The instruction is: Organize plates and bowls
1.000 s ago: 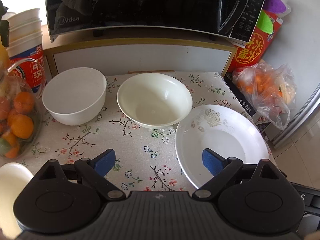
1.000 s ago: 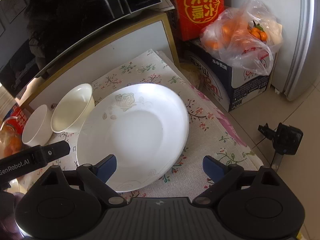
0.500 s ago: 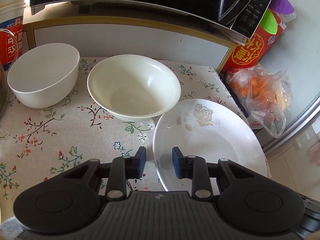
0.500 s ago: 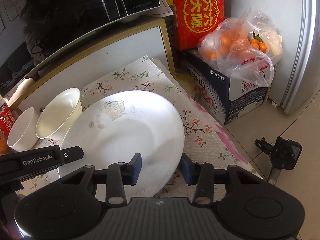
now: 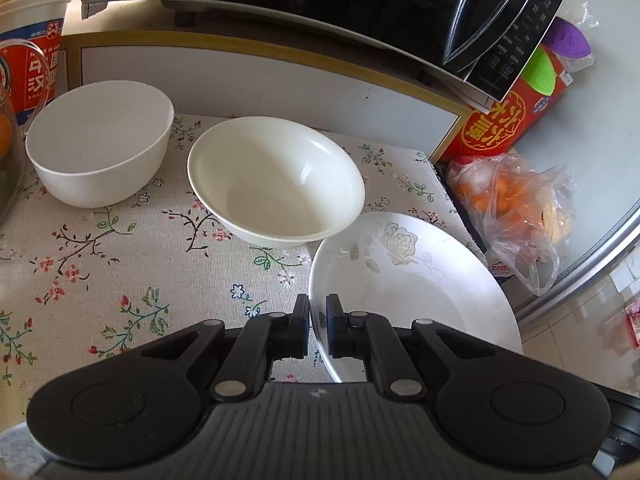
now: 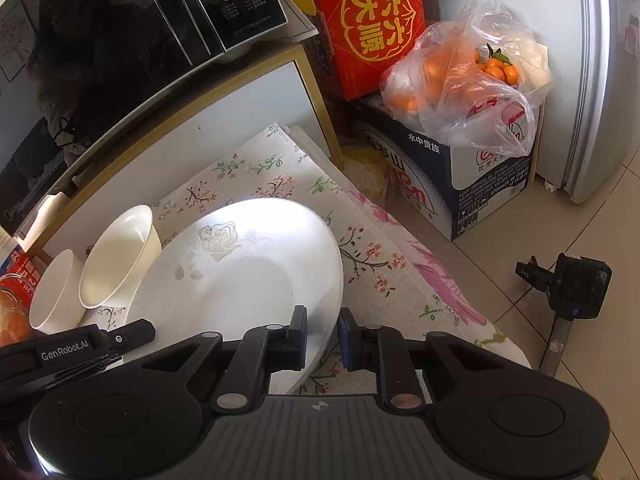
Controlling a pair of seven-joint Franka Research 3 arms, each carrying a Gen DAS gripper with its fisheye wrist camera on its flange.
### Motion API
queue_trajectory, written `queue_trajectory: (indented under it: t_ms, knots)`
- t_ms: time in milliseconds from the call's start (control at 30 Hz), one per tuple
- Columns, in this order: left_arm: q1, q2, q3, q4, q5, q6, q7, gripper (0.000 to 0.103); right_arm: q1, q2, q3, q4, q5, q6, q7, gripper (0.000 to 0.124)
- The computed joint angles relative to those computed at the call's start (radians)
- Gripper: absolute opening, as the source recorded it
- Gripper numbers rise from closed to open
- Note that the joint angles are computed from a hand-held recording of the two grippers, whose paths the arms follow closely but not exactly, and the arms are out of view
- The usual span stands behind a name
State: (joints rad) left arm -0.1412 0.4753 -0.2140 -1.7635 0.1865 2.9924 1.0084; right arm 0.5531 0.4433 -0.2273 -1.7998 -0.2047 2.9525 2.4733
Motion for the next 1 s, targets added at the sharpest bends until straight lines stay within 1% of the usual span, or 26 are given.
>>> queue_trajectory:
  t_ms: [100, 233, 400, 500, 633, 767, 900, 1000]
  knots:
    - [-0.026, -0.022, 0.030, -0.016, 0.029, 0.001, -0.018, 0.007, 0.022, -0.011, -0.024, -0.010, -0.021, 0.019, 0.015, 0.014]
    - [-0.020, -0.043, 0.023, -0.035, 0.037, 0.003, -0.017, 0.007, 0.015, -0.029, -0.016, -0.026, -0.016, 0.026, 0.013, 0.014]
    - [-0.020, -0.081, 0.021, -0.069, 0.046, 0.000, -0.015, 0.008, 0.032, -0.066, -0.038, -0.062, -0.053, 0.047, 0.019, 0.014]
    - [-0.027, -0.111, 0.027, -0.089, 0.057, -0.003, -0.020, 0.008, 0.031, -0.093, -0.037, -0.085, -0.067, 0.055, 0.023, 0.014]
    - [-0.039, -0.166, 0.044, -0.132, 0.078, -0.001, -0.047, 0.008, 0.013, -0.129, -0.013, -0.115, -0.069, 0.073, 0.006, 0.014]
    - [-0.063, -0.238, 0.081, -0.200, 0.138, 0.014, -0.110, 0.008, 0.003, -0.176, 0.011, -0.149, -0.083, 0.086, -0.005, 0.014]
    - [-0.039, -0.300, 0.063, -0.257, 0.132, 0.009, -0.126, 0.008, -0.026, -0.212, 0.058, -0.172, -0.071, 0.083, -0.033, 0.014]
    - [-0.040, -0.345, 0.073, -0.296, 0.169, 0.000, -0.168, 0.008, -0.056, -0.231, 0.110, -0.178, -0.040, 0.060, -0.072, 0.014]
